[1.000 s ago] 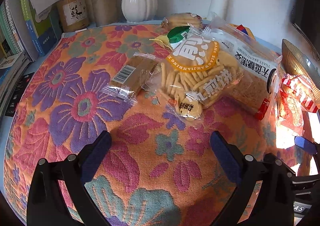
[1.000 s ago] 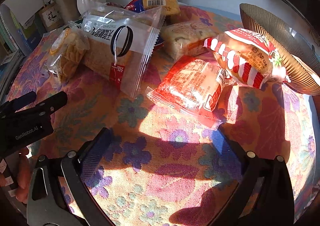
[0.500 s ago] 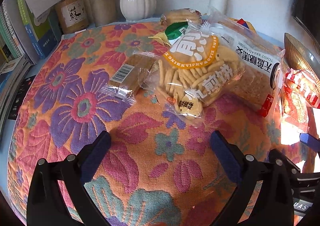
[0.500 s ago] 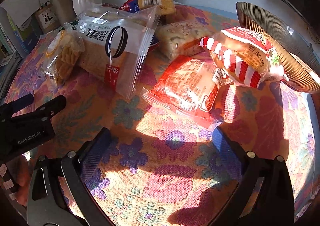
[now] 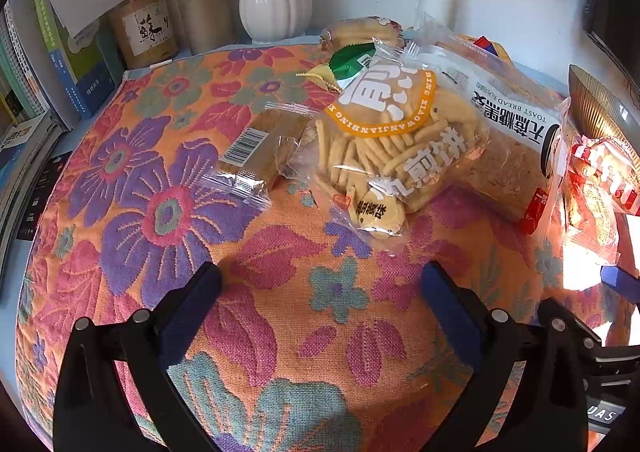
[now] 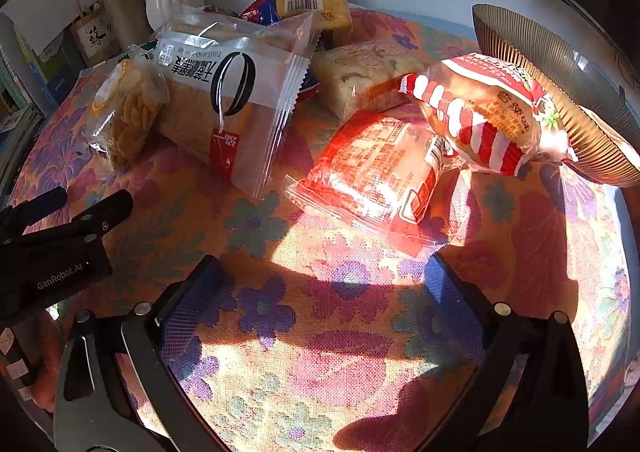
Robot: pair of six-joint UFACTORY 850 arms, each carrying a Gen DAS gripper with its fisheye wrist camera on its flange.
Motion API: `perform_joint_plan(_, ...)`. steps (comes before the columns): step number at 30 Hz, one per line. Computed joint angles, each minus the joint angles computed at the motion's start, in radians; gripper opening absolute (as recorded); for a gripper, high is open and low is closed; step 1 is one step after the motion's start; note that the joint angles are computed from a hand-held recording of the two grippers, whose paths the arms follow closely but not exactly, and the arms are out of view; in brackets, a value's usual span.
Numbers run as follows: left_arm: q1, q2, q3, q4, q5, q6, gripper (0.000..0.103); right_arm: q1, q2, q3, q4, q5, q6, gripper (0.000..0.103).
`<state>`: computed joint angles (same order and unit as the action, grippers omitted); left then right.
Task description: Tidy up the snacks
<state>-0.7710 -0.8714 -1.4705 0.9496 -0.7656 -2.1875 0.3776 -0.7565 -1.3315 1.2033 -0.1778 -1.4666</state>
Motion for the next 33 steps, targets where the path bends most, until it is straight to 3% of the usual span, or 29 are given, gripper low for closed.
perform_joint_plan(4, 0.002, 0.001, 0.001, -0.006, 0.008, 0.010, 0.098, -0.008, 0.003, 0.005, 0.020, -0.022, -0.026, 0.100)
perform_joint_plan(6, 0.001, 0.007, 0.005, -0.015, 0.019, 0.049, 0.098, -0.025, 0.008, 0.009, 0.030, -0.076, -0.058, 0.100)
perform_joint_plan(8, 0.007, 0.042, 0.045, -0.012, 0.085, 0.100, 0.098, -0.047, 0.022, 0.028, 0.068, -0.149, -0.141, 0.100)
perform_joint_plan(10, 0.001, 0.094, 0.112, 0.099, 0.139, 0.030, 0.098, -0.070, 0.039, 0.055, 0.117, -0.198, -0.240, 0.100)
perform_joint_plan(11, -0.006, 0.113, 0.130, 0.149, 0.125, 0.011, 0.098, -0.082, 0.049, 0.064, 0.132, -0.220, -0.272, 0.100)
perform_joint_plan(14, -0.007, 0.142, 0.136, 0.213, 0.075, 0.095, 0.098, -0.127, 0.070, 0.075, 0.172, -0.306, -0.317, 0.100)
perform_joint_plan(16, 0.016, 0.153, 0.139, 0.270, 0.115, 0.151, 0.098, -0.159, 0.076, 0.063, 0.205, -0.347, -0.318, 0.100)
perform_joint_plan(20, 0.084, 0.133, 0.123, 0.352, 0.235, 0.243, 0.098, -0.183, 0.049, -0.005, 0.176, -0.341, -0.238, 0.095)
perform_joint_plan(23, 0.136, 0.120, 0.120, 0.400, 0.361, 0.226, 0.098, -0.161, -0.001, -0.090, -0.016, -0.314, -0.060, 0.084)
perform_joint_plan(24, 0.148, 0.120, 0.124, 0.432, 0.398, 0.194, 0.098, -0.157, -0.026, -0.125, -0.087, -0.341, 0.017, 0.080)
perform_joint_plan(26, 0.154, 0.114, 0.123, 0.480, 0.414, 0.156, 0.098, -0.152, -0.072, -0.187, -0.173, -0.403, 0.128, 0.080)
perform_joint_plan(29, 0.154, 0.105, 0.115, 0.502, 0.436, 0.146, 0.098, -0.136, -0.099, -0.219, -0.216, -0.382, 0.242, 0.083)
perform_joint_plan(31, 0.152, 0.097, 0.105, 0.493, 0.446, 0.159, 0.097, -0.130, -0.115, -0.245, -0.209, -0.393, 0.312, 0.090)
perform_joint_plan(33, 0.151, 0.090, 0.096, 0.484, 0.462, 0.171, 0.090, -0.116, -0.125, -0.262, -0.218, -0.380, 0.391, 0.092)
